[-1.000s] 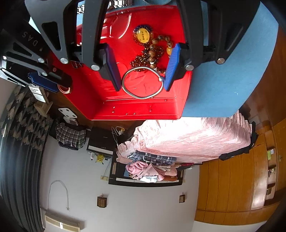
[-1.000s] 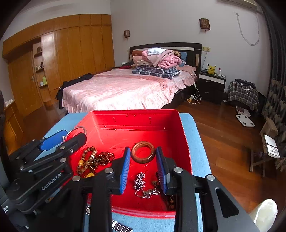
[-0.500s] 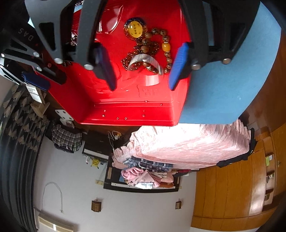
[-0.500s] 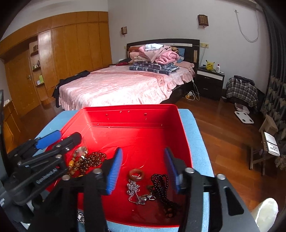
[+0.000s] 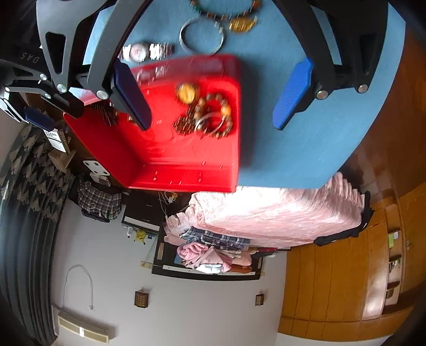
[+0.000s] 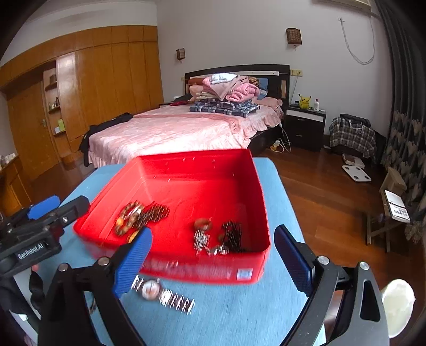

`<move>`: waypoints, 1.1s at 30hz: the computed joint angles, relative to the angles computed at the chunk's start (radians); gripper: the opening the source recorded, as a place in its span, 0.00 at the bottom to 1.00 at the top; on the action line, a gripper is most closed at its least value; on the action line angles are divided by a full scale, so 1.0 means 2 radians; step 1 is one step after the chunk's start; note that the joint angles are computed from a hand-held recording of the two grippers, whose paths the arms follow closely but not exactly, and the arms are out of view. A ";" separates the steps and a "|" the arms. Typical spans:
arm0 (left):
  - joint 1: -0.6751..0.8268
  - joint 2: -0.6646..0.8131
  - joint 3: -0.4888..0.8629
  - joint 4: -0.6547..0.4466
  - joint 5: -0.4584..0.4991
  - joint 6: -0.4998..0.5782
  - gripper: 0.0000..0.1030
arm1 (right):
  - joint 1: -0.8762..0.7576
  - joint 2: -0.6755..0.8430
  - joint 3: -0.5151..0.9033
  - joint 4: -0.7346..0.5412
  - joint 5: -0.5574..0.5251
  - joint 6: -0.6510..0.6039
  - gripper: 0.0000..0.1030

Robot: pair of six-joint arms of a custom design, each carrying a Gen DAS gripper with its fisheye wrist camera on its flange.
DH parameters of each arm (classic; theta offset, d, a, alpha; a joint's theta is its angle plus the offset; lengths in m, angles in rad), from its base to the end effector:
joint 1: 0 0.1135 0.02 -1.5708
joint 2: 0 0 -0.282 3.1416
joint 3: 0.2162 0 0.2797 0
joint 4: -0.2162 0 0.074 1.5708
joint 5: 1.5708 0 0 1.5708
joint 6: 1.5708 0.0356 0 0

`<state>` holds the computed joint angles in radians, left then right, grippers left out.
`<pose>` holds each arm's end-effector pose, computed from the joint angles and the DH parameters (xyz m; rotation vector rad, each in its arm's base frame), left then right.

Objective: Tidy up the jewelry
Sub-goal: 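Withdraw both tools from the tin back toward the remaining jewelry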

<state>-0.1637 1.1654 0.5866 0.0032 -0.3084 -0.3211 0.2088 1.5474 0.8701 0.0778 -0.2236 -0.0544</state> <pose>0.2591 -0.0318 0.2147 -0.3433 2.0883 0.0432 0.3443 0.0810 0.2096 -0.4119 2.1326 0.3310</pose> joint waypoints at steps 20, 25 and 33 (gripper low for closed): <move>-0.036 -0.112 -0.114 -0.082 -0.028 -0.043 0.75 | 0.012 -0.081 -0.118 0.020 0.006 0.002 0.88; -0.024 -0.130 -0.129 -0.089 -0.019 -0.037 0.70 | 0.020 -0.083 -0.127 0.023 0.009 0.004 0.88; -0.001 -0.129 -0.144 -0.087 0.014 -0.039 0.60 | 0.022 -0.080 -0.128 0.025 0.008 0.002 0.88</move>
